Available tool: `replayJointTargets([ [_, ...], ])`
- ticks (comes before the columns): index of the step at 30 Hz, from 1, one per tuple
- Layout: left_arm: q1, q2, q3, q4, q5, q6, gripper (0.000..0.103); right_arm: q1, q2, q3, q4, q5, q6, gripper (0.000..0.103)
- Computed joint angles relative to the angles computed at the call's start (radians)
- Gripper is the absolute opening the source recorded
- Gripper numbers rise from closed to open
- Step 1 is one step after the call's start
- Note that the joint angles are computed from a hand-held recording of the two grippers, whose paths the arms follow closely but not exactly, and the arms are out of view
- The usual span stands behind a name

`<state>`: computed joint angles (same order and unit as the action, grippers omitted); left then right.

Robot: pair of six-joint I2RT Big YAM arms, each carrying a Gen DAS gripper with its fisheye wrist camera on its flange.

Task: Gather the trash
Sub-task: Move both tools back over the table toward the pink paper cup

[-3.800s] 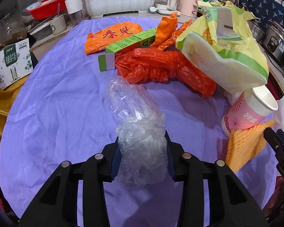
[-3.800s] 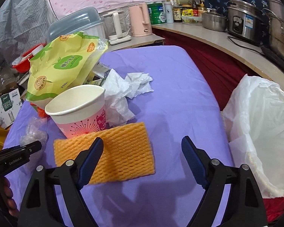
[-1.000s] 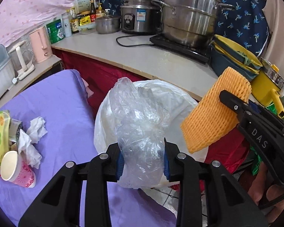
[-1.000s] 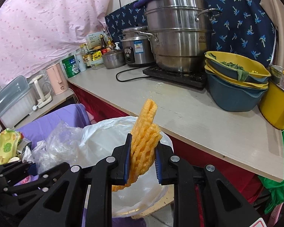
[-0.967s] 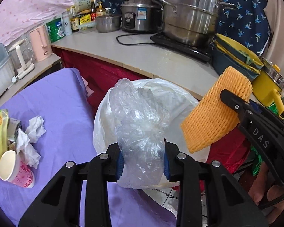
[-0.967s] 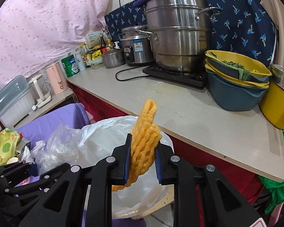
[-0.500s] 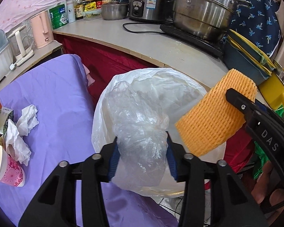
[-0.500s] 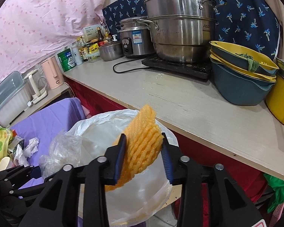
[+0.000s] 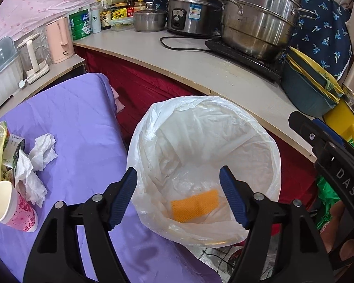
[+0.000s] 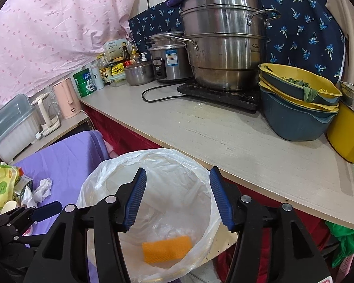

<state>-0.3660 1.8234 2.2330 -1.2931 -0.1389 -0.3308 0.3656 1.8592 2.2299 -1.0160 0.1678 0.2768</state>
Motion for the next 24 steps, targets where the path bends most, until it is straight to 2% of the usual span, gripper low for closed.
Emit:
replayJointTargets([
  [15, 0.012, -0.073, -0.040, 0.019, -0.028, -0.018, 0.069, 0.035, -0.041, 0.002, 0.002, -0.003, -0.009, 0.059],
  [24, 0.044, -0.174, -0.129, 0.040, -0.068, -0.035, 0.069, 0.081, -0.078, -0.008, 0.009, -0.013, -0.011, 0.064],
])
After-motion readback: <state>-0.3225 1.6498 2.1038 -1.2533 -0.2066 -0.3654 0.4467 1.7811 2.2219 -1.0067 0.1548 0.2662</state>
